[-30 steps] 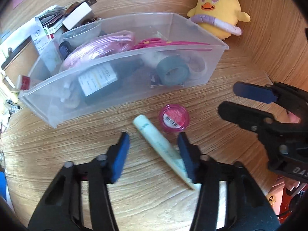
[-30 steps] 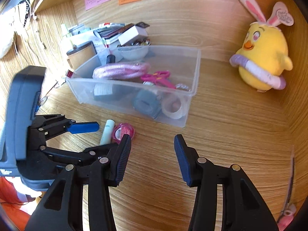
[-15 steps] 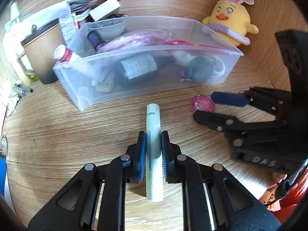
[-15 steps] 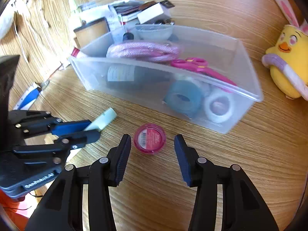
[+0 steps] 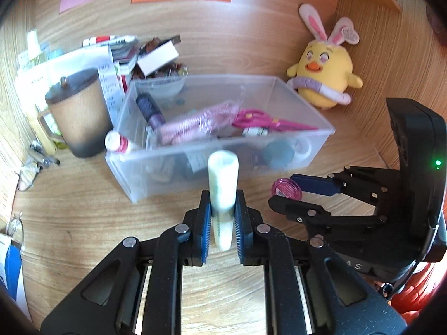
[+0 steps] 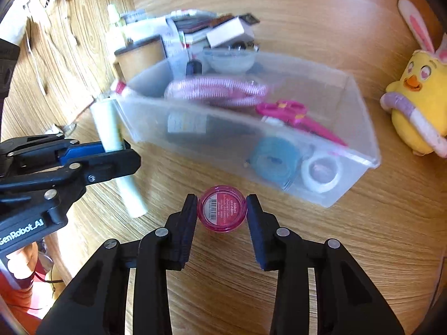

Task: Organize objects
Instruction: 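Carry the pale green tube and pink container into the clear box and open both grippers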

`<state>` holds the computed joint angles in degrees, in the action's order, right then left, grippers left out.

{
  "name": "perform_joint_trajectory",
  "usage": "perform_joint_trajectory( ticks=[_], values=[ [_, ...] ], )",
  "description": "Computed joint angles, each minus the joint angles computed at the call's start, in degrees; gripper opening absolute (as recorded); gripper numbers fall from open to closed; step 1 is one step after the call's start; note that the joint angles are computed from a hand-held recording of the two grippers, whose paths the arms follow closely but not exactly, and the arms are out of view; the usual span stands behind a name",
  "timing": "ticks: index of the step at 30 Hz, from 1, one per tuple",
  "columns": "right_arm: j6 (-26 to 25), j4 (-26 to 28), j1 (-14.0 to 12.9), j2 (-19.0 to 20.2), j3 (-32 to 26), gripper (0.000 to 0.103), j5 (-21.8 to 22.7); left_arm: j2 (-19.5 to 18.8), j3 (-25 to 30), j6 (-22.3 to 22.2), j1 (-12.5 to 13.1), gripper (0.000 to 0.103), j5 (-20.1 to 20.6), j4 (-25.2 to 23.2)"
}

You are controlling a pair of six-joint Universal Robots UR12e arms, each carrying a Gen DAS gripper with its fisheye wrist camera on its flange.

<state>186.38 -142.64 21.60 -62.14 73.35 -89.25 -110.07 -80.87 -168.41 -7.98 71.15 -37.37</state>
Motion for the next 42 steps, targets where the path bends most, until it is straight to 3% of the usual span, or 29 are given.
perform_joint_trajectory(
  ticks=[9, 23, 30, 42],
  values=[
    [0.8, -7.1, -0.3, -2.2, 1.5, 0.033, -2.3, -0.1, 1.5, -0.9, 0.3, 0.015, -2.4, 3.2],
    [1.7, -10.8, -1.4, -2.2, 0.2, 0.033, -4.8, -2.9, 7.5, -2.5, 0.0, 0.015, -5.8, 3.9],
    [2.1, -9.6, -2.3, -1.0, -1.4, 0.033, -4.1, -5.4, 11.2, -2.4, -0.6, 0.015, -7.0, 1.4],
    [3.7, -3.2, -3.3, 2.3, -5.0, 0.033, -2.6, -9.7, 16.7, -0.4, -1.4, 0.015, -6.0, -7.8]
  ],
)
